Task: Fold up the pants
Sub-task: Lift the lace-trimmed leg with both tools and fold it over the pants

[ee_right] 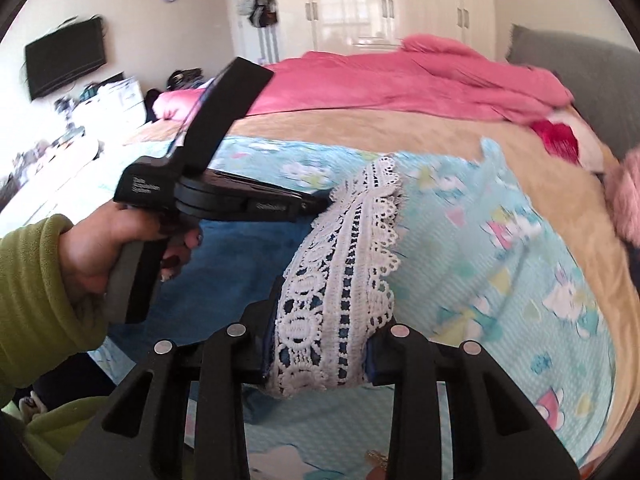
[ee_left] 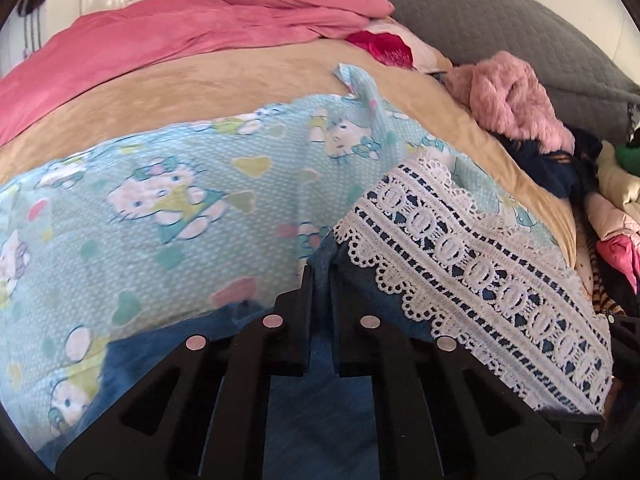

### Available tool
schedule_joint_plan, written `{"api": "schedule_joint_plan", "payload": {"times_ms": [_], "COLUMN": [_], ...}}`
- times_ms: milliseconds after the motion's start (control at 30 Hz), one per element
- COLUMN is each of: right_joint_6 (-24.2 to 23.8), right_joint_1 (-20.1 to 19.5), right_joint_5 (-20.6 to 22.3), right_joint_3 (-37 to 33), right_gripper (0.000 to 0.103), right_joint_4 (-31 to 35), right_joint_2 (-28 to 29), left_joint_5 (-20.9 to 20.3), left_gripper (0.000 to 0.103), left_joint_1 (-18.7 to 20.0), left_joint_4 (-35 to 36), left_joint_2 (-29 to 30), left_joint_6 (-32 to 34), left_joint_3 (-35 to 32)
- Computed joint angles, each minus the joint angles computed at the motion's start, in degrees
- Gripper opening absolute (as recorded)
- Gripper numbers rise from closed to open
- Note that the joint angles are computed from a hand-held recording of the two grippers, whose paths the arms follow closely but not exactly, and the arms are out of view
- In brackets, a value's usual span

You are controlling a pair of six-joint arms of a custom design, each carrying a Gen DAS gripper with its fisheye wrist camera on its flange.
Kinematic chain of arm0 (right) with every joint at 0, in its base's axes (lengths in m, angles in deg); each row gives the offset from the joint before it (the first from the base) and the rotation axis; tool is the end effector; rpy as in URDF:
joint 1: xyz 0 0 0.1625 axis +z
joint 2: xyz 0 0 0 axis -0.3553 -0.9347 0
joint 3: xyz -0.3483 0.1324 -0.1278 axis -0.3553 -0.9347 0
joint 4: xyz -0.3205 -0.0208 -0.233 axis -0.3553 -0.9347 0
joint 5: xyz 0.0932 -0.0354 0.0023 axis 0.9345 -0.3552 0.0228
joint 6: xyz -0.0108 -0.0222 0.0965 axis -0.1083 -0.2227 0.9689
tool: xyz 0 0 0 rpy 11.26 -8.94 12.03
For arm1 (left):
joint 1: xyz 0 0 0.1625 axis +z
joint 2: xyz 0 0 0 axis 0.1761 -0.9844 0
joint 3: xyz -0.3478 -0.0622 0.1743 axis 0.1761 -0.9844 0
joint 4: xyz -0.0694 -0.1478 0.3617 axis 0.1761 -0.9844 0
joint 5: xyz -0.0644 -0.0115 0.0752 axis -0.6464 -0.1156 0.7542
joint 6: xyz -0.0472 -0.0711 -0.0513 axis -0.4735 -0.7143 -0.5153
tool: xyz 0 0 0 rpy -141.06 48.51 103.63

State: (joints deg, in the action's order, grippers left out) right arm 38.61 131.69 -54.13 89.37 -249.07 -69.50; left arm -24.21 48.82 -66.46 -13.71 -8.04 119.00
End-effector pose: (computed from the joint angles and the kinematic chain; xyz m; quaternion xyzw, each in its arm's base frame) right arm 0.2678 -0.5073 0.1710 0.1542 -0.8565 0.3897 0.3012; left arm -0.2472 -0.7162 0.1517 0.4513 0.8796 -0.0944 0.1170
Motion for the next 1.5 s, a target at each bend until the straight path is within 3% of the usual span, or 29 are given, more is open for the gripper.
{"api": "schedule_joint_plan", "payload": {"times_ms": [133, 267, 467, 600, 733, 767, 833, 1000, 1200, 1300, 1367, 1433, 1467, 1500], "right_joint_6": [-1.8, -2.9, -5.0, -4.4, -5.0, -4.3, -3.9, -4.7, -5.6, -5.2, -5.4, -5.1, -3.7, -0.6], "right_joint_1": [2.0, 3.2, 5.1, 5.8, 6.5, 6.5, 6.7, 7.2, 6.9, 6.4, 6.1, 5.6, 5.0, 4.0], "right_joint_5": [-1.1, -1.4, -4.4, -4.7, -2.2, -1.0, -0.4, -2.3, 0.9, 3.2, 4.4, 2.2, 2.3, 4.8], "right_joint_3": [-4.3, -8.6, -14.9, -17.8, -17.0, -16.1, -14.5, -9.8, -6.2, -6.4, -6.6, -7.5, -7.7, -7.1], "right_gripper": [0.03, 0.03, 0.03, 0.033, 0.041, 0.05, 0.058, 0.06, 0.06, 0.06, 0.06, 0.059, 0.038, 0.027], "right_joint_4": [3.9, 9.1, 16.3, 20.3, 20.2, 20.2, 18.9, 16.1, 13.6, 13.3, 12.4, 11.1, 11.7, 13.1], "right_joint_2": [4.3, 8.3, 15.2, 18.2, 17.4, 16.3, 14.7, 12.1, 11.3, 12.1, 12.9, 14.6, 14.6, 13.5], "left_joint_5": [-0.5, 4.1, -1.9, -5.7, -8.6, -9.3, -10.9, -15.7, -13.5, -9.9, -7.5, -6.0, -6.0, -5.8], "left_gripper": [0.004, 0.005, 0.013, 0.022, 0.026, 0.026, 0.03, 0.042, 0.049, 0.045, 0.026, 0.011, 0.01, 0.009], "left_joint_1": [1.8, 3.6, 9.5, 11.5, 12.7, 13.0, 13.5, 14.2, 12.8, 11.7, 10.9, 10.1, 9.9, 9.5], "left_joint_4": [0.3, 0.7, 2.2, 1.8, 2.1, 2.6, 3.8, 8.0, 10.1, 8.7, 7.9, 7.5, 7.6, 7.0], "left_joint_2": [-2.0, -4.0, -6.7, -8.2, -8.9, -8.9, -9.1, -8.4, -6.8, -6.2, -5.9, -5.5, -5.4, -5.8], "left_joint_6": [-0.6, -3.1, -11.0, -12.6, -12.7, -13.1, -13.4, -15.4, -15.8, -16.9, -17.6, -17.4, -17.2, -16.7], "left_joint_3": [0.2, 0.4, -2.2, -1.9, -1.5, -1.6, -1.6, -2.6, -3.0, -2.6, -2.4, -2.4, -2.7, -2.4]}}
